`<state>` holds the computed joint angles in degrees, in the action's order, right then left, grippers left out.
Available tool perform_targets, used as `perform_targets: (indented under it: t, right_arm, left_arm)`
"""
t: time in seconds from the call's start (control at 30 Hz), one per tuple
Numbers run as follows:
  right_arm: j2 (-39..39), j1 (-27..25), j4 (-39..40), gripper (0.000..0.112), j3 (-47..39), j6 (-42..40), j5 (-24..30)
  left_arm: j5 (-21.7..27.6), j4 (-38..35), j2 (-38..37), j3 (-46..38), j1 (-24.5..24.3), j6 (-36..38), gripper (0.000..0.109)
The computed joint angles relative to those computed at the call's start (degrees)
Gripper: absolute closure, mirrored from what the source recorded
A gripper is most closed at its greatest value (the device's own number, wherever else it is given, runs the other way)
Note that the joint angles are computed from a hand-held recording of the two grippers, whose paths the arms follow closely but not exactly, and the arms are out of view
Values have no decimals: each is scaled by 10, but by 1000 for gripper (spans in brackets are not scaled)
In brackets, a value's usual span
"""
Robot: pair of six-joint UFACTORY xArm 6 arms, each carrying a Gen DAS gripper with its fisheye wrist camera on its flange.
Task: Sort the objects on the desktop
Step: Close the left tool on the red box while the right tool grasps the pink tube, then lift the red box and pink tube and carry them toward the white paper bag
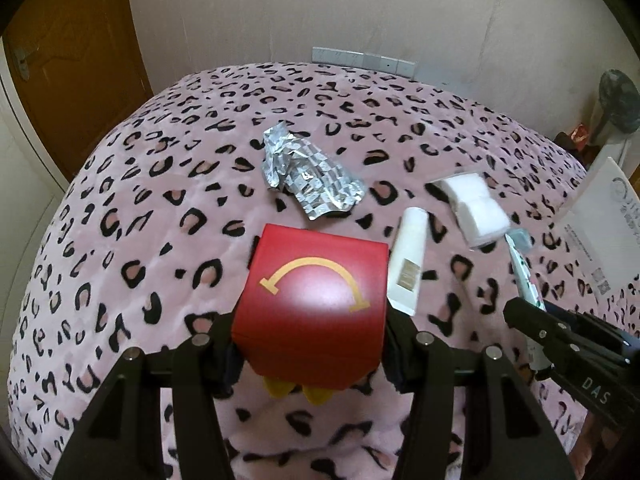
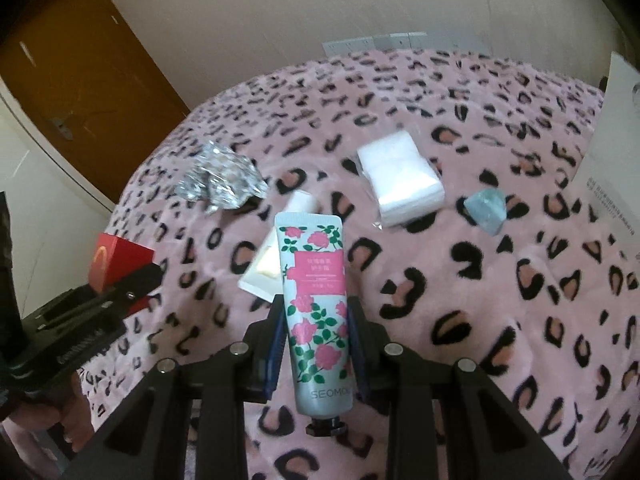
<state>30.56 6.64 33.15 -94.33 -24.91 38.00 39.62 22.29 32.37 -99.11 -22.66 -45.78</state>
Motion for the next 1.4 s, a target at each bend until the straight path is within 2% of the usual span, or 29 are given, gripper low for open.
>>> perform_targets:
  t: [0.37, 0.73, 1.0, 1.2, 1.3, 1.4]
  right_arm:
    - [-82, -6, 33, 83, 68, -31, -12]
    - [-136, -36, 35, 83, 114, -27, -36]
    - [-158, -67, 28, 83, 138, -13, -50]
    - [-170, -90, 18, 83, 150, -3, -58]
    - [-176, -102, 14, 83, 155, 1, -63]
    - [-180, -114, 6, 83, 159, 8, -68]
  left_arm:
    - [19, 22, -43, 17, -30, -22, 53]
    - [39, 24, -20, -51, -65, -2, 53]
    - [64, 3, 34, -146, -94, 32, 53]
    - [95, -21, 96, -252, -114, 63, 53]
    - [116, -37, 137, -321, -122, 82, 53]
    - [152, -56, 198, -425, -130, 107, 53]
